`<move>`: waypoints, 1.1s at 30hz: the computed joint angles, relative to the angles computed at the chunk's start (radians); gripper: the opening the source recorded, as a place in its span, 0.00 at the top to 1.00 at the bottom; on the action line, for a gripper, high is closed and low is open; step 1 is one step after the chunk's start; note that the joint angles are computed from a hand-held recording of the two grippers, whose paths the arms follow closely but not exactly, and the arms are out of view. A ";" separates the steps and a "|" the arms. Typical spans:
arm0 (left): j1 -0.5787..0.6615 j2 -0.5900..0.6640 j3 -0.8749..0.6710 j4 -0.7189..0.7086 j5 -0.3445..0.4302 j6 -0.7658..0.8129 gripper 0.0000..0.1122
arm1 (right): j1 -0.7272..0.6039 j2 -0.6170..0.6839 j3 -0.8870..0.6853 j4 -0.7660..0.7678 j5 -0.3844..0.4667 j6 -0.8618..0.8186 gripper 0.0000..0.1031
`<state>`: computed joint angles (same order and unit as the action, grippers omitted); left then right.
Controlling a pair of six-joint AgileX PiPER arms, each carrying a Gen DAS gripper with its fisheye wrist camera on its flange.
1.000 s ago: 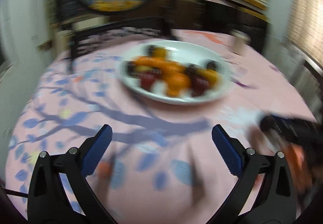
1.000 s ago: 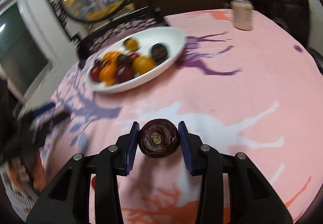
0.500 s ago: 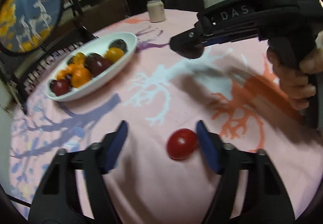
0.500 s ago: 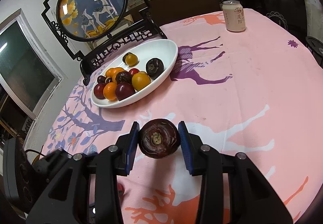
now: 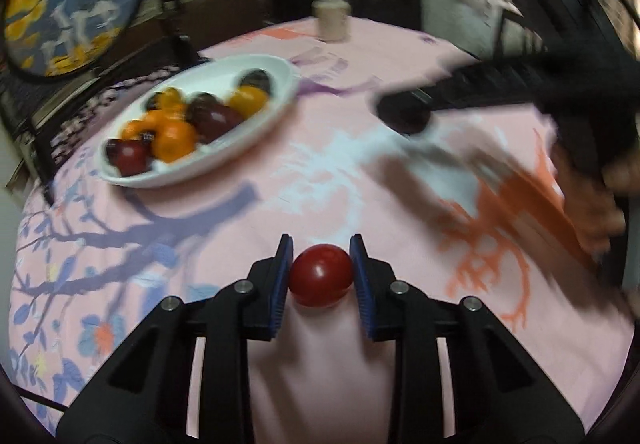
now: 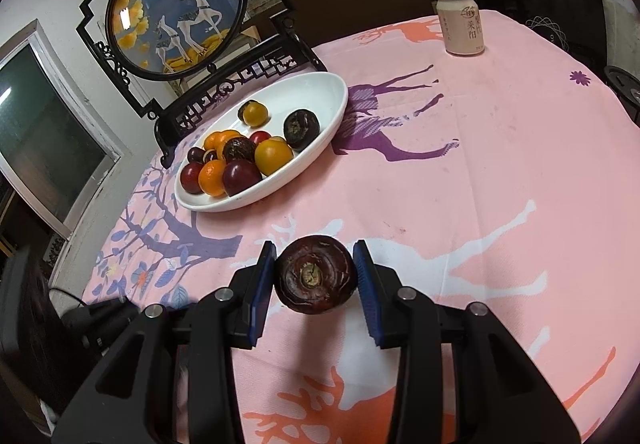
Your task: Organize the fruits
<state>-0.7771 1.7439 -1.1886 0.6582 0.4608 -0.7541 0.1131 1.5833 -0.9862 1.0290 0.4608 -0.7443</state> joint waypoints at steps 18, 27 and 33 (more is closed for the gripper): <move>0.300 0.262 -0.516 -0.087 0.204 -0.020 0.61 | 0.227 0.385 -0.631 -0.678 -0.002 0.647 0.59; 0.246 0.201 -0.407 0.095 0.165 -0.186 0.23 | 0.203 0.295 -0.498 -0.547 -0.073 0.516 0.44; 0.211 0.107 -0.237 0.232 0.151 -0.381 0.19 | 0.166 0.179 -0.348 -0.362 -0.109 0.355 0.43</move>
